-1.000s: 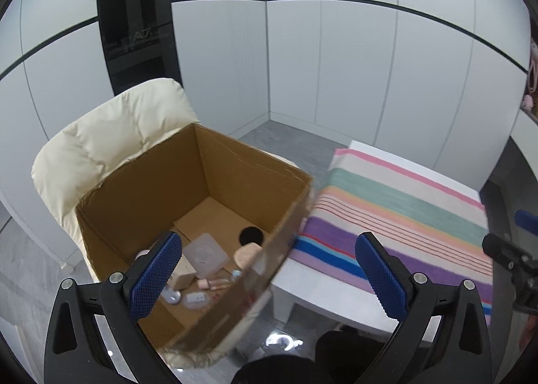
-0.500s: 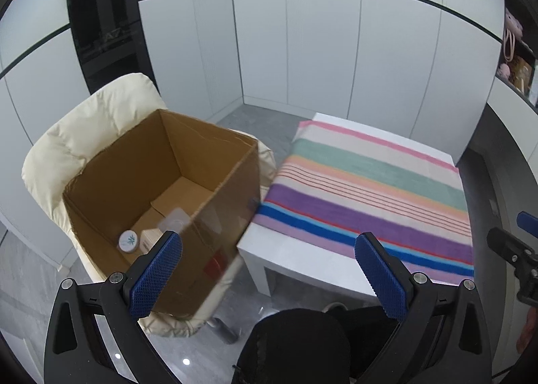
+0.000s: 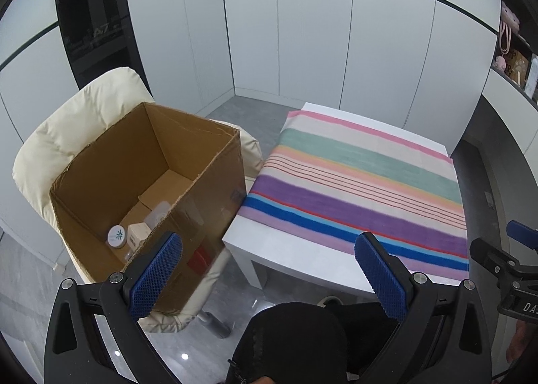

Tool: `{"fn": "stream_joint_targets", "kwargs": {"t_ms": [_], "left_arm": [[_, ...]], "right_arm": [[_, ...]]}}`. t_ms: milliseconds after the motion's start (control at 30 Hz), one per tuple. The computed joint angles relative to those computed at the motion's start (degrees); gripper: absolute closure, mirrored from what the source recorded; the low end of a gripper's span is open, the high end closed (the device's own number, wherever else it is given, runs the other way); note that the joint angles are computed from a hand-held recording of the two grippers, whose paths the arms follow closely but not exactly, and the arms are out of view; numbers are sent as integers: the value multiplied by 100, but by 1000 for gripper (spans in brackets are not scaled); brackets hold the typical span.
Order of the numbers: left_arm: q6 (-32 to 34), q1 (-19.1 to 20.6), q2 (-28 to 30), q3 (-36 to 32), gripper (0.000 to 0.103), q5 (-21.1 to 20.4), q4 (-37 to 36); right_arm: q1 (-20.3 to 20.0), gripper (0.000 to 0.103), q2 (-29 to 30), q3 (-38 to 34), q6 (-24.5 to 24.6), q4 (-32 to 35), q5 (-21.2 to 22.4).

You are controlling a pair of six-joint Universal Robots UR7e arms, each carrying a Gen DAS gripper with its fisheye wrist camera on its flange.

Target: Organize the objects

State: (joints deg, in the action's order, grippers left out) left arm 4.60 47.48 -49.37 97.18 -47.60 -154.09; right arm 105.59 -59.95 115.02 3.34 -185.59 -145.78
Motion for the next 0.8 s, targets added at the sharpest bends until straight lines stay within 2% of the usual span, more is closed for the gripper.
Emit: {"fn": "stream_joint_targets", "kwargs": {"t_ms": [167,800], "left_arm": [[39,2,20,-9,0,4,30],[233,-27,39,40,0,2,-77]], "right_arm": [[9,0,74,-53,-138,-44,-9],[22,0,133,-122,-172,-31,-114]]}}
